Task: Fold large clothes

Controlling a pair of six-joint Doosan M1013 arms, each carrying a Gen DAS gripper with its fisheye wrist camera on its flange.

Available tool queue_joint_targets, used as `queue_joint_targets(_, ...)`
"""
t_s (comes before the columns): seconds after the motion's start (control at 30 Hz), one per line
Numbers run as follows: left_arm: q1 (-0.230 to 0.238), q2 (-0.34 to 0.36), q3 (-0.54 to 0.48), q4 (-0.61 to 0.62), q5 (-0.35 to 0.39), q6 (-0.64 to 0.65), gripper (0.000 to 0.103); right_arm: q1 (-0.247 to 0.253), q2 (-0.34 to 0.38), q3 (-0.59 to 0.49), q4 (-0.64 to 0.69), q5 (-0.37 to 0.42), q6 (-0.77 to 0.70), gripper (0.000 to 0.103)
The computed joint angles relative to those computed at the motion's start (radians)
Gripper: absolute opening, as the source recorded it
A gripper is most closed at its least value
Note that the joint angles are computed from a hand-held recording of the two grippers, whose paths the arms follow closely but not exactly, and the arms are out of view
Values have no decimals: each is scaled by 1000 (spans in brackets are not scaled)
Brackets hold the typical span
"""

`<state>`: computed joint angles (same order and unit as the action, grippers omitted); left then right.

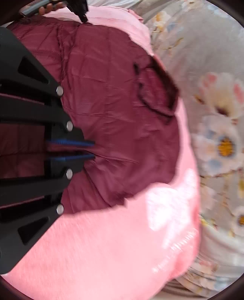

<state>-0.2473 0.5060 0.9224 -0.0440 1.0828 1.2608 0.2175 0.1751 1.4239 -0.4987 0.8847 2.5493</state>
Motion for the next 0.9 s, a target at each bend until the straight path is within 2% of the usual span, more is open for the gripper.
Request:
queue_joint_targets(0.07, -9, -23, 7, 17, -24, 16, 4, 9, 1, -25, -4, -18, -19, 25)
queue_joint_targets(0.13, -23, -28, -14, 0, -45, 49, 4, 6, 21, -69, 64, -53, -95, 26)
queue_joint_targets(0.2, -40, -12, -53, -38, -45, 90, 10, 6, 59, -124, 126, -71, -172, 26)
queue_joint_targets(0.27, -64, 25, -114, -64, -11, 135, 15, 17, 99, -171, 142, -60, -220, 26)
queue_joint_targets(0.37, -94, 96, -210, -84, 86, 176, 16, 30, 150, -217, 196, -35, -298, 26)
queue_joint_targets(0.47, -127, 112, -196, -13, 112, 185, 16, 46, 184, -237, 213, 4, -342, 26)
queue_joint_targets(0.53, -133, 111, -167, 3, 122, 185, 16, 50, 195, -233, 219, 19, -358, 26)
queue_joint_targets(0.73, -135, 59, -34, 39, 2, 200, 17, 75, 191, -192, 125, 4, -326, 25)
queue_joint_targets(0.9, -170, 21, 55, 178, -116, 157, 17, 77, 181, -171, 108, -12, -309, 25)
